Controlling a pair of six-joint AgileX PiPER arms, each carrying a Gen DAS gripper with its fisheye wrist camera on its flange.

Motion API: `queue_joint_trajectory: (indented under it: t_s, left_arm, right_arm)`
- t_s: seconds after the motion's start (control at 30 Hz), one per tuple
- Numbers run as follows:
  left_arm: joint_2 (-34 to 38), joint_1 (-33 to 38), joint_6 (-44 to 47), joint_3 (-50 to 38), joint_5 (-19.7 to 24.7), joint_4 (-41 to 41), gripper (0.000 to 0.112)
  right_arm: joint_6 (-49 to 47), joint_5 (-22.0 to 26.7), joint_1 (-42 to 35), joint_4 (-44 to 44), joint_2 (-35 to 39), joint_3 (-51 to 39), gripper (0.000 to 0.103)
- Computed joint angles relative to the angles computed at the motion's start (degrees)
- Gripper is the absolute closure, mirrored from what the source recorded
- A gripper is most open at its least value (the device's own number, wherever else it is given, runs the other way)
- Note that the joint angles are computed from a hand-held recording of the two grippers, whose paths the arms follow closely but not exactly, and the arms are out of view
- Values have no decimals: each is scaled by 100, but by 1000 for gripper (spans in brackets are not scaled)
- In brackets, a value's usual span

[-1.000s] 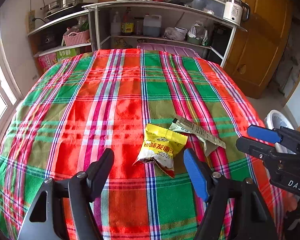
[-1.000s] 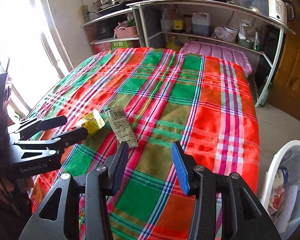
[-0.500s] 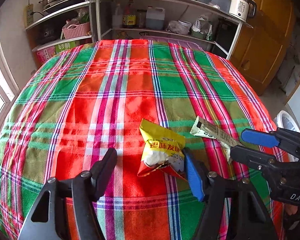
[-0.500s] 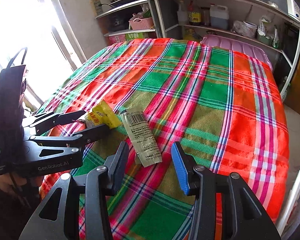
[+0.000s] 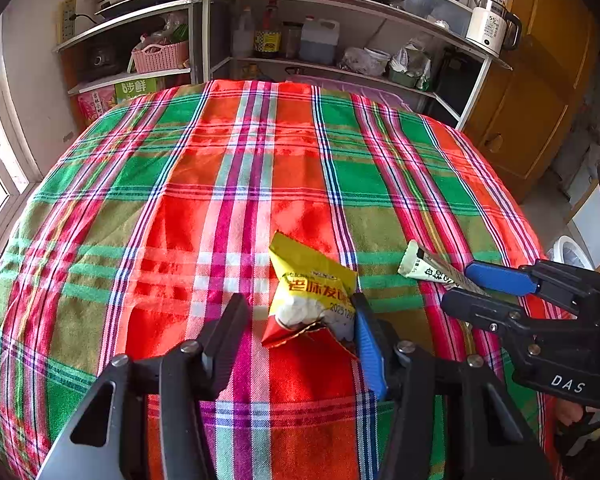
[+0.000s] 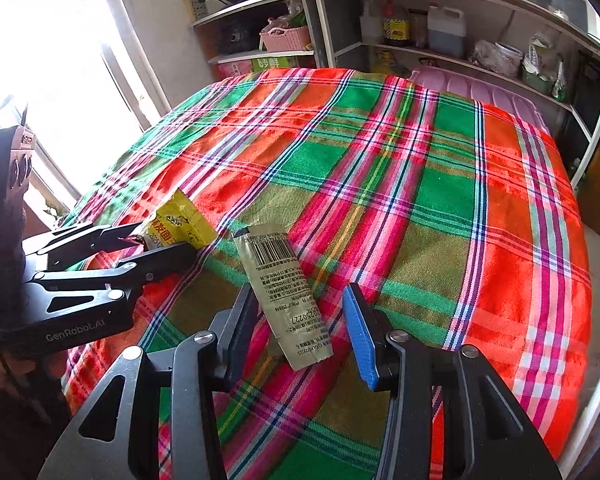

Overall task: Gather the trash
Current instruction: 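Grasp the yellow snack bag with the left tool while the right tool grasps the beige wrapper strip, then carry the snack bag with the left tool and wrapper strip with the right tool over the bin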

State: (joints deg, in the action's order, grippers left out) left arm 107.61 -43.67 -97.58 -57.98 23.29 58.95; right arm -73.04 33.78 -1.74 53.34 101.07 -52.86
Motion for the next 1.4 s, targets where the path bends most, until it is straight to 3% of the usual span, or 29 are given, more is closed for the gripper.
queue_joint_trajectory:
  t_s: [0.07,0.17,0.7,1.07,1.4]
  left_arm:
    - [-28,44,-73,46,-107,45,64]
    - [-48,58,-55,67,-142,31,70]
    - [-232,-261,-474,199,47,279,74]
    - [-381,-1068,-513,-57,724,249,74]
    - [-109,-1834,86,-1017,1408,-87,74]
  right_arm:
    - [24,-88,7,3,-8,20,71]
    - [29,-63,-27,58,27,-6,76]
    - [-492,130,-570,702,-393,504,80]
    - [-861,724,-1554,875,-1134,1018,80]
    - [-1184,1599,-2870,746,-1633,1069,80]
